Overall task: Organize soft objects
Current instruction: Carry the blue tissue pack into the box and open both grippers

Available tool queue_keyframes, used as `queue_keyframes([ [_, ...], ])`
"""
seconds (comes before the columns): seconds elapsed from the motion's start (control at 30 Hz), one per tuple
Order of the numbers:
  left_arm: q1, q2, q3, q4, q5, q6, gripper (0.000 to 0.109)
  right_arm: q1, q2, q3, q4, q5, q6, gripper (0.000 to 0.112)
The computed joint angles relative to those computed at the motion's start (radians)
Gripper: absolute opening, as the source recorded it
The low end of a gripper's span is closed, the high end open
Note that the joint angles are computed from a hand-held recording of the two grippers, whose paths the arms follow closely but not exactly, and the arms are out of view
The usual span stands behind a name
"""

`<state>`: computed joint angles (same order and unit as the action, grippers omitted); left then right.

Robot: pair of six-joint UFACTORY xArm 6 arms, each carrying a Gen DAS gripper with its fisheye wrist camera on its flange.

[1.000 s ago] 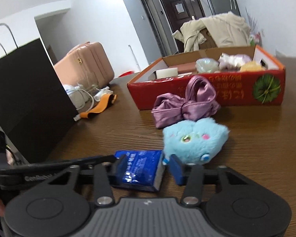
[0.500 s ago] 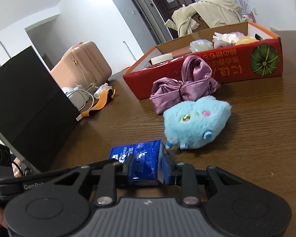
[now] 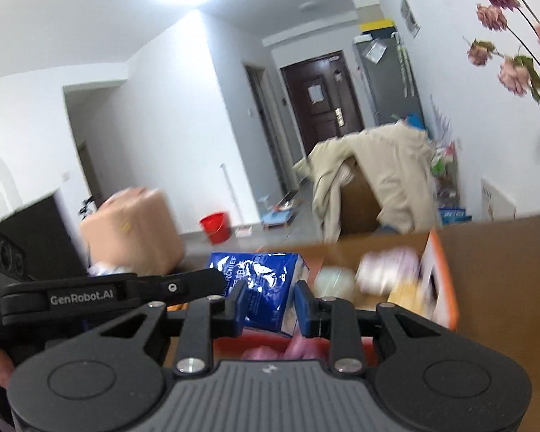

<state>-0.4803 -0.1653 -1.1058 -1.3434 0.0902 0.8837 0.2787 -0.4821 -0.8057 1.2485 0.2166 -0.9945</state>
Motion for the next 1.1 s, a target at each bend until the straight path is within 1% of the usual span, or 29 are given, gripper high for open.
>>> queue_keyframes([
  [0.03,0.028,0.076,-0.077,0.066,0.037,-0.066,0.023,-0.030,0.073,-0.076,-0.014,0.025,0.003,0.027],
  [0.1,0.080,0.225,-0.222,0.209,0.097,-0.247,0.023,-0.085,0.244,-0.250,-0.057,0.077,0.043,0.027],
  [0.13,0.102,0.295,-0.291,0.248,0.125,-0.302,0.023,-0.106,0.334,-0.338,-0.122,0.103,0.089,0.027],
  [0.17,0.121,0.367,-0.358,0.305,0.149,-0.385,0.023,-0.122,0.411,-0.415,-0.173,0.131,0.133,0.027],
  [0.27,0.172,0.543,-0.517,0.450,0.237,-0.567,0.023,-0.153,0.636,-0.636,-0.359,0.201,0.312,0.027],
  [0.33,0.189,0.625,-0.581,0.543,0.266,-0.651,0.023,-0.163,0.780,-0.778,-0.502,0.249,0.423,0.027],
  [0.37,0.194,0.662,-0.611,0.618,0.274,-0.709,0.023,-0.163,0.840,-0.837,-0.561,0.273,0.469,0.027],
  [0.4,0.199,0.673,-0.612,0.671,0.277,-0.746,0.022,-0.163,0.893,-0.888,-0.599,0.293,0.505,0.027],
  [0.43,0.207,0.693,-0.634,0.753,0.305,-0.823,0.022,-0.166,0.952,-0.952,-0.637,0.326,0.537,0.027],
  [0.47,0.218,0.719,-0.679,0.851,0.365,-0.905,0.022,-0.166,0.996,-0.997,-0.660,0.355,0.554,0.027],
  [0.5,0.225,0.745,-0.724,0.908,0.419,-0.945,0.022,-0.167,1.032,-1.036,-0.668,0.378,0.574,0.026],
  [0.53,0.228,0.758,-0.743,0.924,0.435,-0.950,0.023,-0.172,1.078,-1.099,-0.689,0.430,0.614,0.023],
  [0.57,0.228,0.772,-0.762,0.943,0.447,-0.955,0.023,-0.177,1.095,-1.122,-0.698,0.475,0.644,0.022],
  [0.6,0.227,0.777,-0.771,0.962,0.454,-0.967,0.023,-0.181,1.115,-1.148,-0.697,0.496,0.669,0.022],
  [0.73,0.220,0.765,-0.767,1.056,0.467,-1.023,0.025,-0.194,1.140,-1.179,-0.664,0.545,0.715,0.023],
  [0.77,0.221,0.745,-0.745,1.039,0.458,-1.008,0.029,-0.199,1.136,-1.171,-0.645,0.548,0.706,0.023],
  [0.8,0.219,0.721,-0.714,1.008,0.429,-0.983,0.036,-0.201,1.138,-1.172,-0.631,0.551,0.708,0.024],
  [0.83,0.214,0.689,-0.673,0.989,0.394,-0.967,0.040,-0.205,1.140,-1.172,-0.620,0.556,0.711,0.027],
  [0.87,0.210,0.656,-0.640,0.976,0.367,-0.942,0.043,-0.205,1.132,-1.160,-0.611,0.553,0.705,0.029],
  [0.9,0.207,0.630,-0.622,0.981,0.355,-0.927,0.043,-0.203,1.113,-1.137,-0.611,0.541,0.695,0.031],
  [0.97,0.204,0.557,-0.557,0.990,0.320,-0.899,0.043,-0.196,1.084,-1.100,-0.581,0.501,0.654,0.042],
  [1.03,0.205,0.491,-0.509,1.019,0.306,-0.908,0.043,-0.194,1.033,-1.052,-0.548,0.473,0.630,0.043],
  [1.1,0.211,0.409,-0.441,1.049,0.284,-0.911,0.046,-0.190,0.972,-1.004,-0.559,0.443,0.626,0.043],
])
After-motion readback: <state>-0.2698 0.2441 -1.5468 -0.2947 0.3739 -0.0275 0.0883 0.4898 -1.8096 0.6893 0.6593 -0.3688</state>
